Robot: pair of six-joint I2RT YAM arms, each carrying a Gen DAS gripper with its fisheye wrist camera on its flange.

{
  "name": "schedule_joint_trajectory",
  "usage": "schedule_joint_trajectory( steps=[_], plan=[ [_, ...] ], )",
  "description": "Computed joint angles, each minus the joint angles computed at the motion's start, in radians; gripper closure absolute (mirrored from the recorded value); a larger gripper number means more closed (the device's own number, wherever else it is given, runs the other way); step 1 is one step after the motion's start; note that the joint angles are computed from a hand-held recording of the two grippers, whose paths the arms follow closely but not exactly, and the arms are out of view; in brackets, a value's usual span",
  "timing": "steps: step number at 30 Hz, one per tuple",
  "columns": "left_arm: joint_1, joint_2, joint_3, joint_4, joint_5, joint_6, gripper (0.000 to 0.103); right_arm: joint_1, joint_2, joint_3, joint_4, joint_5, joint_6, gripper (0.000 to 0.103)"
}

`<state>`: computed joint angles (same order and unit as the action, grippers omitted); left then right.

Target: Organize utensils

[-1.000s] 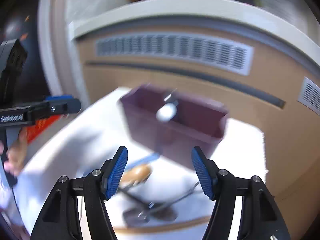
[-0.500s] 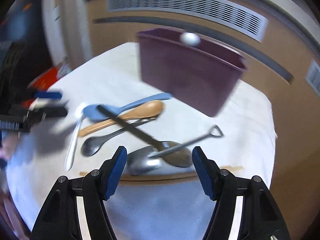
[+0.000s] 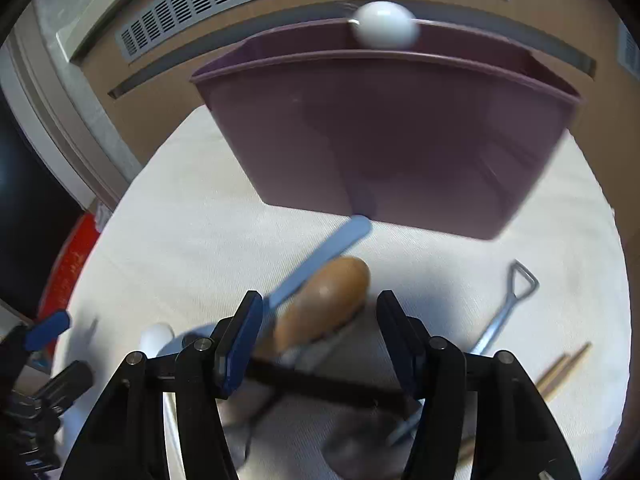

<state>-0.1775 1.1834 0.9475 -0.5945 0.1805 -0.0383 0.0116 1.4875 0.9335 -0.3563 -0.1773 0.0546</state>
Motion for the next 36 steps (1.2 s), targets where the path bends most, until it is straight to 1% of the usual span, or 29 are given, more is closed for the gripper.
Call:
schedule_joint_trajectory(
  steps=[1,3,4,6,10,14,18,20,21,22,23,27,29,30,31,32,33,34,36],
  plan=[
    [0.010,0.004,-0.001,0.000,0.009,0.000,0.026,0.017,0.009,0.005,0.008,0.016,-0.013,0.048],
    [0.019,0.013,0.002,-0.006,0.020,-0.003,0.026,0.032,0.011,0.005,0.016,0.021,-0.040,0.057],
    [0.026,0.015,0.003,-0.009,0.028,-0.003,0.026,0.030,0.014,0.006,0.015,0.002,-0.064,0.063],
    [0.033,0.019,0.006,-0.012,0.040,-0.005,0.026,0.034,-0.003,-0.004,0.005,-0.011,-0.101,0.063],
    [0.026,0.022,0.012,-0.022,0.046,-0.005,0.026,0.032,-0.070,-0.053,-0.012,0.000,-0.193,0.068],
    [-0.003,0.039,0.031,-0.054,0.068,0.002,0.026,-0.034,-0.154,-0.093,-0.059,-0.060,-0.251,0.069],
    [-0.040,0.087,0.073,-0.106,0.130,-0.017,0.026,-0.150,-0.233,-0.113,-0.113,-0.131,-0.285,0.070],
    [-0.068,0.128,0.110,-0.140,0.141,-0.047,0.029,-0.202,-0.278,-0.133,-0.132,-0.155,-0.296,0.070],
    [-0.083,0.145,0.125,-0.147,0.136,-0.061,0.035,-0.238,-0.295,-0.134,-0.146,-0.176,-0.304,0.070],
    [-0.104,0.170,0.144,-0.155,0.115,-0.075,0.042,-0.258,-0.305,-0.134,-0.153,-0.190,-0.306,0.070],
    [-0.123,0.197,0.166,-0.163,0.081,-0.094,0.044,-0.276,-0.314,-0.136,-0.155,-0.201,-0.308,0.070],
    [-0.173,0.261,0.225,-0.158,-0.022,-0.145,0.050,-0.360,-0.346,-0.145,-0.176,-0.273,-0.338,0.070],
    [-0.200,0.287,0.248,-0.149,-0.063,-0.144,0.054,-0.378,-0.354,-0.148,-0.182,-0.289,-0.340,0.070],
    [-0.212,0.294,0.249,-0.143,-0.078,-0.140,0.062,-0.377,-0.358,-0.154,-0.177,-0.288,-0.335,0.070],
    [-0.226,0.296,0.247,-0.132,-0.096,-0.137,0.065,-0.386,-0.366,-0.162,-0.175,-0.295,-0.340,0.070],
    [-0.232,0.291,0.238,-0.120,-0.088,-0.132,0.065,-0.404,-0.374,-0.166,-0.182,-0.308,-0.352,0.070],
    [-0.231,0.276,0.223,-0.108,-0.048,-0.122,0.065,-0.425,-0.383,-0.170,-0.190,-0.324,-0.367,0.070],
    [-0.236,0.258,0.209,-0.103,-0.031,-0.115,0.065,-0.412,-0.388,-0.180,-0.173,-0.318,-0.352,0.070],
    [-0.258,0.215,0.179,-0.087,-0.038,-0.095,0.065,-0.430,-0.418,-0.192,-0.185,-0.334,-0.365,0.070]
  ],
)
